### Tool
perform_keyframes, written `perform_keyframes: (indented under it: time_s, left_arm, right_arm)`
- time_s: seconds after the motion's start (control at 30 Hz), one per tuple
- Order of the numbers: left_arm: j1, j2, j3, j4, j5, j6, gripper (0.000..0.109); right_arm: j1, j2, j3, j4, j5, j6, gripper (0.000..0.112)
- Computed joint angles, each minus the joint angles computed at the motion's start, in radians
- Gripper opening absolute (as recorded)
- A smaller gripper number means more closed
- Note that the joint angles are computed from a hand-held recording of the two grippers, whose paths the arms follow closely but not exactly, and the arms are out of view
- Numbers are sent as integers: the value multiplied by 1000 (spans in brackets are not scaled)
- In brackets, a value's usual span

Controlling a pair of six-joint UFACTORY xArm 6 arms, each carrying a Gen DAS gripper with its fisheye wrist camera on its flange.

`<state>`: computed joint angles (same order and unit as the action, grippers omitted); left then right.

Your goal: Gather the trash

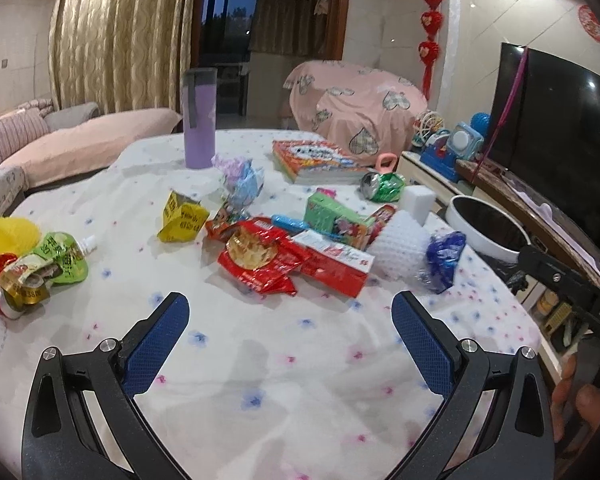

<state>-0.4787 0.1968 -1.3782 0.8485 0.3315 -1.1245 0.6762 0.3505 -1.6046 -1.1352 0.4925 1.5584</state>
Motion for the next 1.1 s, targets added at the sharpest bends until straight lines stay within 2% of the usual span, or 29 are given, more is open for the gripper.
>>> perform_keyframes:
  time_s: [0.4,0.7,0.77,0.83,0.87,0.93,1.0,1.03,1.1]
  left_arm:
    - [30,171,-188,-280,88,285,98]
    - [33,351,-421,-440,207,456,98]
    - [35,374,-450,-475,218,487,94]
    - [38,390,-468,-538,222,535,74]
    - [41,401,-480,-588,229,572,68]
    - [46,413,-493,-659,247,615,35]
    - [52,412,-489,-716,239,646,21]
    - [54,404,-474,-735,220,657,11]
    - [52,397,-463,-735,212,660,5]
  right_arm:
    - [-57,109,-96,254,-51,-192,98]
    - [-104,215,-197,557,-49,-382,91]
    - [-116,241,-225,613,-58,-408,89]
    - [-124,267,-255,663,-59,-437,88]
    - [-131,282,-271,697,-62,-457,86]
    - [-142,305,-287,786,-75,-508,75]
    - [-148,313,-281,865,-101,-561,55]
    - [-150,314,-274,893,-120,-582,51]
    - [-150,304,-257,869,-139,-567,42]
